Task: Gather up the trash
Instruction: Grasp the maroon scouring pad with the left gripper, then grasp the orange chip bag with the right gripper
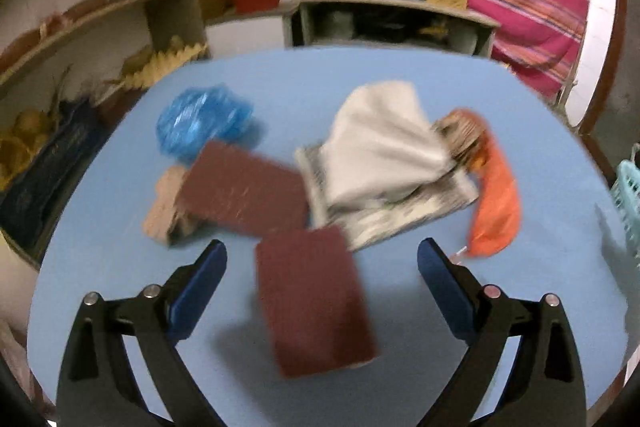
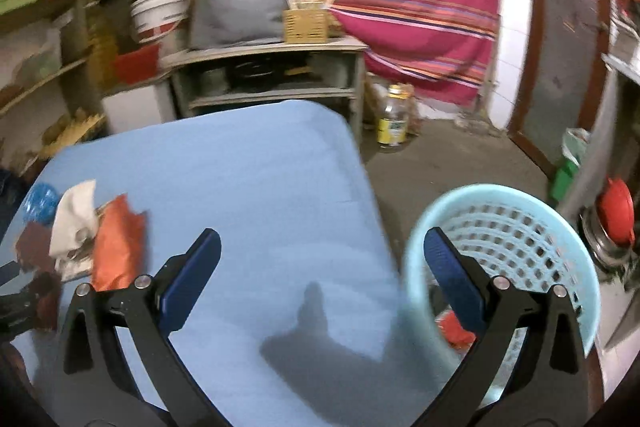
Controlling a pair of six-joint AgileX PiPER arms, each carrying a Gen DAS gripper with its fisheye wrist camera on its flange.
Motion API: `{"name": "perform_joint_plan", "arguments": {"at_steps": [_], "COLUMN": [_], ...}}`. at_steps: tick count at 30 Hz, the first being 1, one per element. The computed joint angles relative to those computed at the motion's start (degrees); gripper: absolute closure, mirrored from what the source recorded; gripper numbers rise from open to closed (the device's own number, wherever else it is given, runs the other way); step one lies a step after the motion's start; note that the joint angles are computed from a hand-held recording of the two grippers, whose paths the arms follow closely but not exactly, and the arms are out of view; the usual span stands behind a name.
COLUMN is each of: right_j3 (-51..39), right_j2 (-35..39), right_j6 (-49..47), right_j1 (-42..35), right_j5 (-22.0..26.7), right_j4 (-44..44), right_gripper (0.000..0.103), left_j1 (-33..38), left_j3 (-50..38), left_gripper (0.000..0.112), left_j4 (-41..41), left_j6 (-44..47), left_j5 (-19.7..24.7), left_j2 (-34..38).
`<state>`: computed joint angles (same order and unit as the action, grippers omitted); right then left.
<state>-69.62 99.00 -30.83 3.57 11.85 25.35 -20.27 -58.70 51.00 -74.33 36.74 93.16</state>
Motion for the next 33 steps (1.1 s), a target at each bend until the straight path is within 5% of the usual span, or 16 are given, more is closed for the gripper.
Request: {"name": "perform_joint_plan", "arguments": {"at_steps": [4,10,14,25,33], "right_j3": [-0.87,-3.09,-4.22,-4.74,-7.84], "right_j2": [1.45,3.55,4.61,5.97,9.79], "right_j6": [14.46,14.54,17.19,23.43,40.86], "right_j1": [4.2,6.2,7.68,13.77,20.9], "right_j5": [-1.01,1.03,1.91,2.51,4.07], "right_j4": [-15.36,-11.54,-13.03,-19.22,-38.84], "right_gripper": [0.004,0.004,0.004,0.004,0.004], "left_j1": [3.23,6.69,5.49,5.54,4.25], "left_j3": [3.79,4.31,3.51,3.74,3.18], "left_gripper": [0.018,0.021,0.048,0.049,0.049], "left_j4": [-3.31,-8.75,-7.66,-14.57,-3.21], "left_j6": [1.36,4.55,6.27,14.21,8.56], "left_j5": [-4.23,-8.66,-9.01,-8.88,-5.26], "left_j2": [-0.87,-0.77,-0.45,-4.4,-10.82]}}
